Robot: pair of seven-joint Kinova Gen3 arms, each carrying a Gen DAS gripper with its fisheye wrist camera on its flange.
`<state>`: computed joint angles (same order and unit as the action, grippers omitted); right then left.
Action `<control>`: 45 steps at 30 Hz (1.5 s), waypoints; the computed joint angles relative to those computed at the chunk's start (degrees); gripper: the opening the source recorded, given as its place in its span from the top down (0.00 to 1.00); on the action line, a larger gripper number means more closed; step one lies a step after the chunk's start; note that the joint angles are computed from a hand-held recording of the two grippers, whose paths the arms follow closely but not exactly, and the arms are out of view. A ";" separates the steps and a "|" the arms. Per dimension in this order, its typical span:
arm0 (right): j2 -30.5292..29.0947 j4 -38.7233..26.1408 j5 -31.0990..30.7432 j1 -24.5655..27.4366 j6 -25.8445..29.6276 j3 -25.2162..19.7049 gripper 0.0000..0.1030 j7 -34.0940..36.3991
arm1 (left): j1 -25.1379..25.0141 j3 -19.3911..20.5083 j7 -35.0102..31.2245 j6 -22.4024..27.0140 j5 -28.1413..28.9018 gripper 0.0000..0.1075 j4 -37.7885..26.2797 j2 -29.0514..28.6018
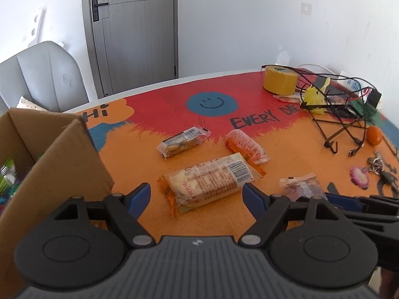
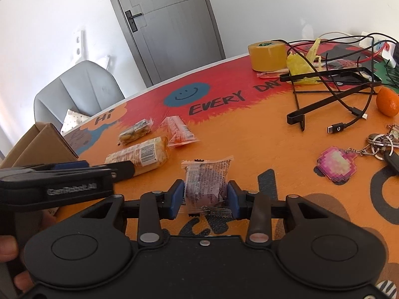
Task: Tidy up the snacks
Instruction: 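Grasp the clear wrapped pastry with the right gripper while the left grasps the orange round-cake pack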
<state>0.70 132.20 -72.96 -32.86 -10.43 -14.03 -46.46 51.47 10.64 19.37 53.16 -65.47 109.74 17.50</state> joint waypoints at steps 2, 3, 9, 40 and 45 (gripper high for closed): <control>0.11 0.20 2.46 0.07 -0.20 -0.01 0.62 -2.23 | -0.26 -0.15 -2.07 0.89 0.22 0.23 -1.31 1.44; 0.07 0.35 3.90 0.11 -0.16 0.04 0.62 -3.59 | -0.23 -0.40 -2.78 1.31 0.30 0.22 -1.91 2.12; 0.10 0.80 12.23 0.51 0.42 0.47 0.61 -11.70 | -0.72 -2.29 -4.93 -0.18 -0.17 0.21 -3.56 4.31; 0.03 0.58 5.64 -0.69 -0.65 0.70 0.61 -7.07 | -2.33 -2.57 4.44 -8.67 -9.12 0.91 2.78 2.01; -0.30 0.86 3.47 -0.50 -1.07 -0.16 0.61 -5.49 | -2.83 -1.49 6.40 -10.38 -8.97 0.95 4.35 0.39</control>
<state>0.40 133.06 -69.48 -33.35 -11.50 -14.19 -51.96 48.64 9.15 25.77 42.77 -74.44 114.09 17.89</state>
